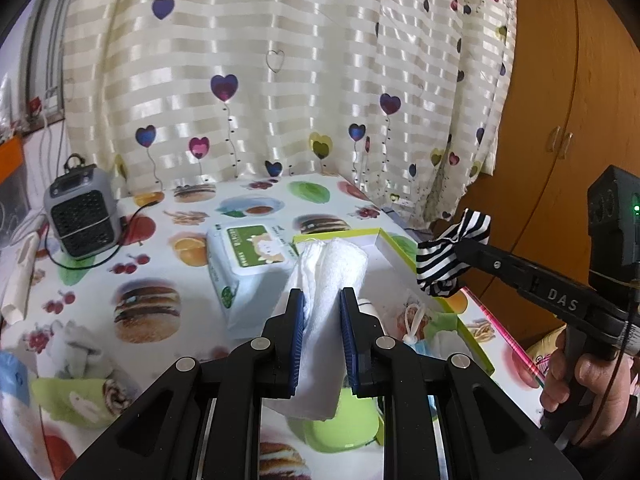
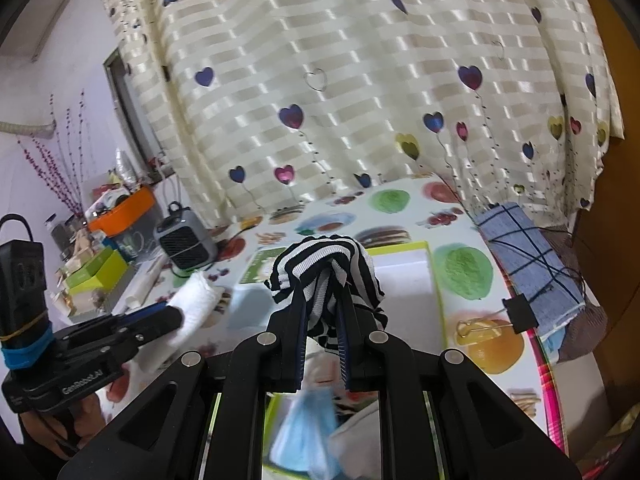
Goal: Organize soft objects
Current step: 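Carry the white cloth and striped sock with both grippers over the white box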
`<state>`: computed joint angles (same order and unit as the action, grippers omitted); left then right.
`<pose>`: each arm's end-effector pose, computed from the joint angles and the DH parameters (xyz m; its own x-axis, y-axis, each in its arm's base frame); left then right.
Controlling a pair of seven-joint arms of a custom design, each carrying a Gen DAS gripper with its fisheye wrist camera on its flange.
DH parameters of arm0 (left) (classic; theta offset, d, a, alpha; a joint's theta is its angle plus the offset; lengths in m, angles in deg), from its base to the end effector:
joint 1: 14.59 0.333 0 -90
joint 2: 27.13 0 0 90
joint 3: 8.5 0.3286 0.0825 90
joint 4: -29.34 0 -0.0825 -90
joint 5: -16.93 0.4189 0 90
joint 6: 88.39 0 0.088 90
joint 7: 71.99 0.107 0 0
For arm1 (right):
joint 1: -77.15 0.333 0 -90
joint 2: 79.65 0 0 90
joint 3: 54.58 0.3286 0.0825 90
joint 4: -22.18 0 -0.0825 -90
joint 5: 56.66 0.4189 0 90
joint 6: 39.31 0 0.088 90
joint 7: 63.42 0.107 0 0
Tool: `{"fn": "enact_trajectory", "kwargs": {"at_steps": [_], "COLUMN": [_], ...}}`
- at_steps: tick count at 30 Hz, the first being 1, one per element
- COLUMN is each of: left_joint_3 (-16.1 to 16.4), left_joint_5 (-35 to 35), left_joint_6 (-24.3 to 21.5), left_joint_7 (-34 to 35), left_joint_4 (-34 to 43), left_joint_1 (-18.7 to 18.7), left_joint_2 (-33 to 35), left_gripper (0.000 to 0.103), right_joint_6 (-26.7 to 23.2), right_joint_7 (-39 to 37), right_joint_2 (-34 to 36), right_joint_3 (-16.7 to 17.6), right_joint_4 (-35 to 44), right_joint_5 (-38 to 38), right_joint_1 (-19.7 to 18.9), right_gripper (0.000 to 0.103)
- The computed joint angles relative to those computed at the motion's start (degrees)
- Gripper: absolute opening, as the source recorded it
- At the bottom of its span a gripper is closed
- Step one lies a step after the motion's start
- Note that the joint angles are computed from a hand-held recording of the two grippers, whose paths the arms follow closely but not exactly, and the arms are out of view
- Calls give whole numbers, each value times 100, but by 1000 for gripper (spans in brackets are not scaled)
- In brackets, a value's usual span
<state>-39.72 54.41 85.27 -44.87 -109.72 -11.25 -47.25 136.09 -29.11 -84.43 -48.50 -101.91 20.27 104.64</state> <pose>0.4236 -0.2955 0.5007 -0.1421 -0.9793 0.1444 -0.5917 -0.0329 -0.8055 0.5156 0.2511 0.4946 0.4153 -0.8435 -0.3406 -0.6086 0.0206 -0.7932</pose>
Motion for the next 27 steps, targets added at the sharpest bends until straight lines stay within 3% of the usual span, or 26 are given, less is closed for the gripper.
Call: {"fn": "enact_trajectory", "kwargs": {"at_steps": [7, 19, 23, 26, 27], "left_joint_3": [12, 732, 981, 1168, 1233], "left_joint_5": [374, 865, 882, 921, 920], "left_joint_6": [-96, -399, -497, -556, -570], "left_joint_7": [-81, -188, -154, -146, -145], "left_joint_4": [438, 1134, 1324, 1438, 1457], "left_joint_1": [-14, -827, -1125, -1344, -1417], "left_joint_2": [558, 1437, 1631, 1741, 1760], "left_gripper": [17, 17, 17, 17, 17], "right_joint_6": [-19, -280, -356, -295, -294], "right_joint_7": [514, 1800, 2442, 1382, 1099], "right_joint_2": [375, 1006, 1144, 1057, 1024], "right_joint_3": [13, 255, 276, 606, 634], "right_joint_4": [192, 424, 470, 490, 494], "right_joint_5": [-556, -1845, -2620, -1629, -1341], "right_joint_1": [-208, -715, -801, -1033, -1039], "right_gripper": [14, 14, 15, 29, 42]}}
